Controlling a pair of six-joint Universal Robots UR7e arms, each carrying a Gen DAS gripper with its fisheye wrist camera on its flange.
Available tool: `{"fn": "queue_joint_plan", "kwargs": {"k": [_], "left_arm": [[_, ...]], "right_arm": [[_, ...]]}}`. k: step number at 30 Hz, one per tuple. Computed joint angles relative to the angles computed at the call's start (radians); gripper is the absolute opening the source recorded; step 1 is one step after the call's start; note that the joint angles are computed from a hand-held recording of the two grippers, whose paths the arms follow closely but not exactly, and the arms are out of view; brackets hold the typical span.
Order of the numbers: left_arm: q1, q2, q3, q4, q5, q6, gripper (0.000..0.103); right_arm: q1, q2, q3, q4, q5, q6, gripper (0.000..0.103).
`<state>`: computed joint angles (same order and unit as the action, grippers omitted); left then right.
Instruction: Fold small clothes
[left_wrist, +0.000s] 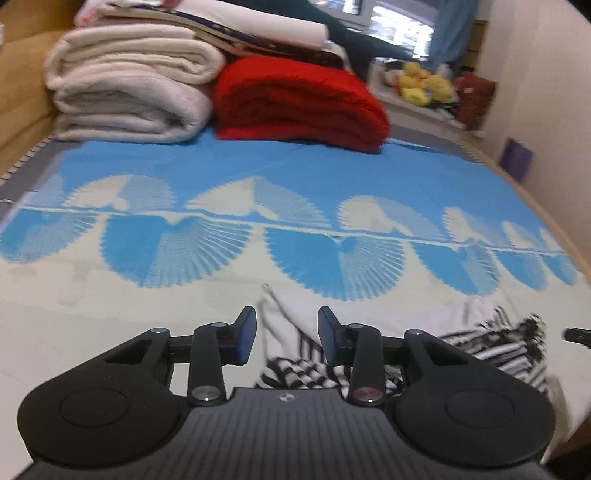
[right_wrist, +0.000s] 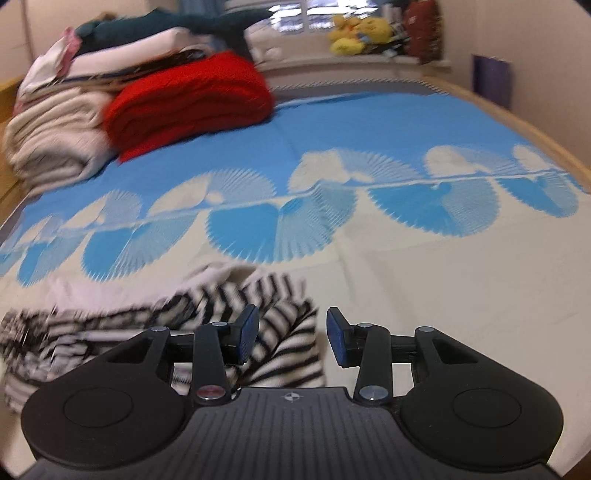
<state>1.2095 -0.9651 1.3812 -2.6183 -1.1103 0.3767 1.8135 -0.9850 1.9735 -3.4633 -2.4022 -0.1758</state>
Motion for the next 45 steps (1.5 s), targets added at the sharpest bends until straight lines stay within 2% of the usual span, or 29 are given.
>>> {"fn": "queue_joint_plan", "kwargs": {"k": [2, 4, 6, 8, 9, 12, 15, 16, 17, 18, 19, 21, 22, 23, 25, 27, 28, 29, 30, 31, 32, 33, 36, 40, 42, 45], "left_arm": [[0.03, -0.007, 0.013, 0.04, -0.055, -0.02, 0.041], [0.036, 0.01, -0.028, 0.205, -0.012, -0.075, 0.041], [0.037, 0.013, -0.043, 0.254, -0.037, -0.033, 0.047], [0.044, 0.021, -0.067, 0.312, -0.081, 0.009, 0.063], [0.048, 0.031, -0.093, 0.371, -0.098, 0.009, 0.066], [0.048, 0.053, -0.129, 0.482, -0.104, 0.049, 0.068], [0.042, 0.071, -0.131, 0.518, -0.084, 0.124, 0.068], [0.042, 0.076, -0.127, 0.515, -0.069, 0.133, 0.06], [0.043, 0.093, -0.142, 0.523, -0.057, 0.132, 0.039], [0.045, 0.11, -0.156, 0.511, -0.046, 0.131, 0.026], [0.049, 0.12, -0.167, 0.493, -0.046, 0.125, 0.018], [0.065, 0.14, -0.199, 0.421, -0.11, 0.081, 0.015], [0.073, 0.144, -0.199, 0.338, -0.154, 0.054, 0.015], [0.083, 0.146, -0.199, 0.249, -0.203, 0.005, 0.015], [0.105, 0.157, -0.217, 0.143, -0.265, -0.137, 0.02], [0.115, 0.161, -0.23, 0.124, -0.261, -0.202, 0.022], [0.114, 0.159, -0.234, 0.142, -0.246, -0.188, 0.028], [0.112, 0.156, -0.233, 0.157, -0.236, -0.163, 0.039], [0.111, 0.15, -0.229, 0.166, -0.229, -0.136, 0.048], [0.11, 0.145, -0.222, 0.165, -0.227, -0.117, 0.064], [0.112, 0.138, -0.213, 0.158, -0.23, -0.099, 0.072], [0.111, 0.133, -0.202, 0.148, -0.23, -0.083, 0.072], [0.114, 0.131, -0.21, 0.159, -0.223, -0.051, 0.072], [0.11, 0.153, -0.235, 0.22, -0.207, 0.04, 0.076], [0.102, 0.171, -0.234, 0.233, -0.183, 0.095, 0.076], [0.094, 0.199, -0.215, 0.182, -0.138, 0.167, 0.075]], "right_arm": [[-0.006, -0.014, 0.013, 0.043, 0.025, 0.001, 0.043], [-0.01, -0.024, 0.025, 0.077, 0.054, -0.008, 0.043], [-0.016, -0.033, 0.032, 0.122, 0.083, -0.008, 0.045], [-0.026, -0.041, 0.03, 0.179, 0.119, 0.004, 0.045], [-0.032, -0.043, 0.026, 0.208, 0.139, 0.014, 0.046], [-0.052, -0.049, 0.006, 0.315, 0.206, 0.047, 0.047], [-0.066, -0.037, -0.03, 0.404, 0.254, 0.065, 0.047], [-0.069, -0.027, -0.046, 0.432, 0.26, 0.064, 0.047], [-0.07, -0.012, -0.067, 0.459, 0.251, 0.056, 0.047], [-0.068, 0.005, -0.085, 0.463, 0.237, 0.041, 0.047], [-0.067, 0.021, -0.102, 0.455, 0.228, 0.027, 0.046], [-0.07, 0.053, -0.132, 0.393, 0.229, 0.006, 0.034], [-0.072, 0.069, -0.145, 0.343, 0.23, 0.005, 0.028], [-0.075, 0.083, -0.156, 0.287, 0.231, 0.01, 0.023], [-0.082, 0.114, -0.172, 0.115, 0.251, 0.027, 0.024], [-0.082, 0.146, -0.191, -0.044, 0.249, 0.057, 0.027], [-0.081, 0.155, -0.202, -0.085, 0.239, 0.071, 0.029], [-0.08, 0.156, -0.207, -0.098, 0.234, 0.079, 0.03], [-0.078, 0.155, -0.209, -0.1, 0.23, 0.076, 0.033], [-0.076, 0.151, -0.208, -0.097, 0.231, 0.062, 0.035], [-0.073, 0.151, -0.208, -0.1, 0.23, 0.042, 0.041], [-0.069, 0.149, -0.203, -0.113, 0.23, 0.013, 0.048], [-0.071, 0.119, -0.168, -0.086, 0.269, -0.09, 0.059], [-0.069, 0.094, -0.15, 0.054, 0.269, -0.179, 0.06], [-0.062, 0.11, -0.162, 0.097, 0.231, -0.217, 0.061], [-0.053, 0.163, -0.205, 0.116, 0.173, -0.307, 0.06]]}}
